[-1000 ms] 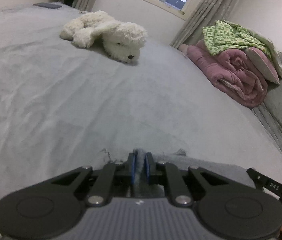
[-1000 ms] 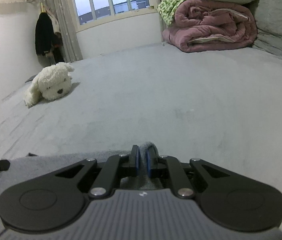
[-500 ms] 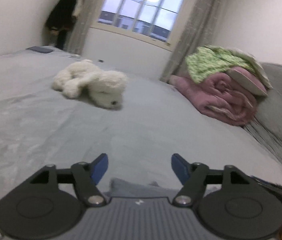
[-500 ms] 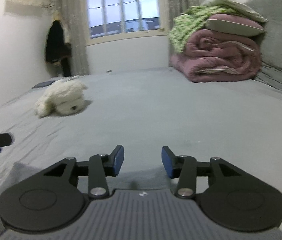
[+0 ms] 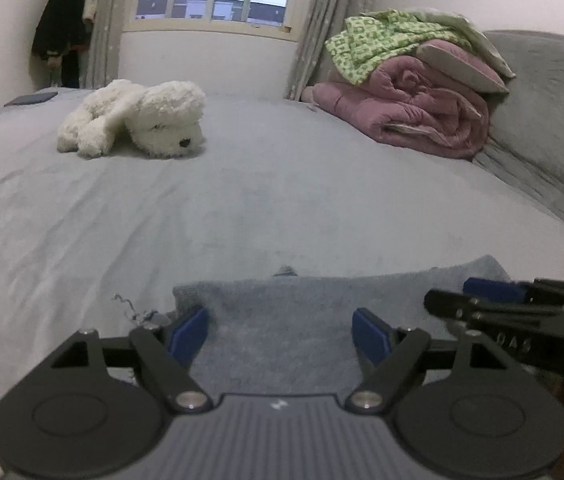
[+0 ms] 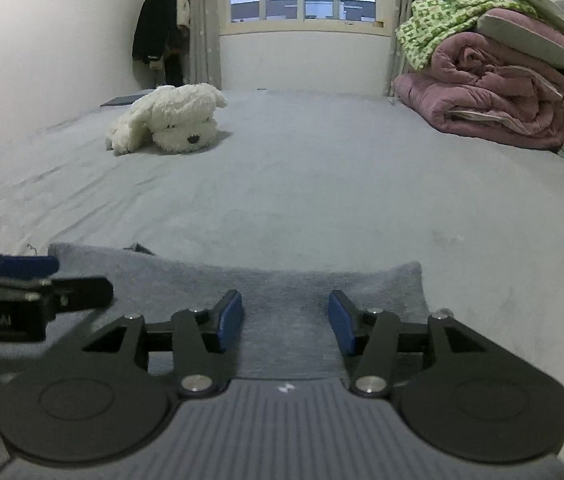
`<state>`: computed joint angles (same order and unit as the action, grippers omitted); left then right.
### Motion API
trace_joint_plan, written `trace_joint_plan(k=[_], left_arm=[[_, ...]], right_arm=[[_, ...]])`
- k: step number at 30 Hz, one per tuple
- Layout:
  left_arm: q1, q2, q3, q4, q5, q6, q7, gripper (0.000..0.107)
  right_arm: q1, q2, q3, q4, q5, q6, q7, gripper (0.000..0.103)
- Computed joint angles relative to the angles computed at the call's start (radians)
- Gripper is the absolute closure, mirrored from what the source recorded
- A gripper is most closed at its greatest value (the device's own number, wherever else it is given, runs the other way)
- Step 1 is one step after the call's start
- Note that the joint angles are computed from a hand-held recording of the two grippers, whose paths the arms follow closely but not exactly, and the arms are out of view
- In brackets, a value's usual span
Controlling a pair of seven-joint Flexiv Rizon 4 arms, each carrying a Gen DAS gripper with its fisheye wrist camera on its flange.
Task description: Fold clothes
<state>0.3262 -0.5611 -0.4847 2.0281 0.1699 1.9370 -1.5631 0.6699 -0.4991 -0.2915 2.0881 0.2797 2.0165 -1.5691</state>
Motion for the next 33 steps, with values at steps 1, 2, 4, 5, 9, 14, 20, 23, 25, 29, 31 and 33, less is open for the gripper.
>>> trace_joint_plan(k=[1, 2, 4, 5, 9, 14, 20, 23, 25, 29, 31, 33], left_arm=[[0.001, 0.003, 0.001, 0.003, 0.002, -0.001, 0.002, 0.025], [0.003, 0.006, 0.003, 0.008, 0.005, -0.002, 0.004, 0.025], [0.007, 0.014, 0.005, 0.017, 0.008, -0.005, 0.01, 0.025], [0.01, 0.018, 0.006, 0.022, 0.01, -0.006, 0.013, 0.025], [0.06, 0.047, -0.037, 0.05, -0.002, -0.059, 0.013, 0.021], [0.213, 0.08, -0.185, 0.118, -0.028, -0.095, 0.016, 0.021], [0.303, 0.113, -0.248, 0.181, -0.001, -0.031, -0.025, 0.022], [0.325, 0.122, -0.262, 0.194, 0.033, -0.025, -0.049, 0.022], [0.32, 0.133, -0.253, 0.201, 0.05, -0.028, -0.049, 0.022], [0.329, 0.159, -0.251, 0.224, 0.062, -0.044, -0.051, 0.022], [0.348, 0.176, -0.266, 0.237, 0.051, -0.068, -0.048, 0.022], [0.368, 0.196, -0.285, 0.25, 0.022, -0.105, -0.041, 0.022]], right_arm=[[0.0, -0.002, -0.002, 0.001, 0.003, 0.002, 0.0, 0.05], [0.0, -0.001, -0.004, 0.004, 0.006, 0.002, 0.0, 0.05], [0.004, 0.004, -0.012, 0.014, 0.015, 0.004, -0.002, 0.05], [0.002, 0.008, -0.012, 0.018, 0.019, 0.005, -0.001, 0.05], [-0.022, 0.039, 0.005, 0.048, 0.026, 0.007, 0.008, 0.048], [0.103, 0.065, -0.131, 0.089, 0.101, -0.005, -0.053, 0.048], [0.17, 0.113, -0.185, 0.126, 0.137, 0.0, -0.083, 0.048], [0.126, 0.153, -0.103, 0.144, 0.111, 0.006, -0.09, 0.048], [0.093, 0.174, -0.05, 0.155, 0.091, -0.001, -0.102, 0.048], [0.131, 0.198, -0.072, 0.18, 0.096, -0.047, -0.146, 0.048], [0.188, 0.206, -0.14, 0.195, 0.102, -0.085, -0.146, 0.048], [0.261, 0.209, -0.23, 0.213, 0.097, -0.12, -0.127, 0.048]])
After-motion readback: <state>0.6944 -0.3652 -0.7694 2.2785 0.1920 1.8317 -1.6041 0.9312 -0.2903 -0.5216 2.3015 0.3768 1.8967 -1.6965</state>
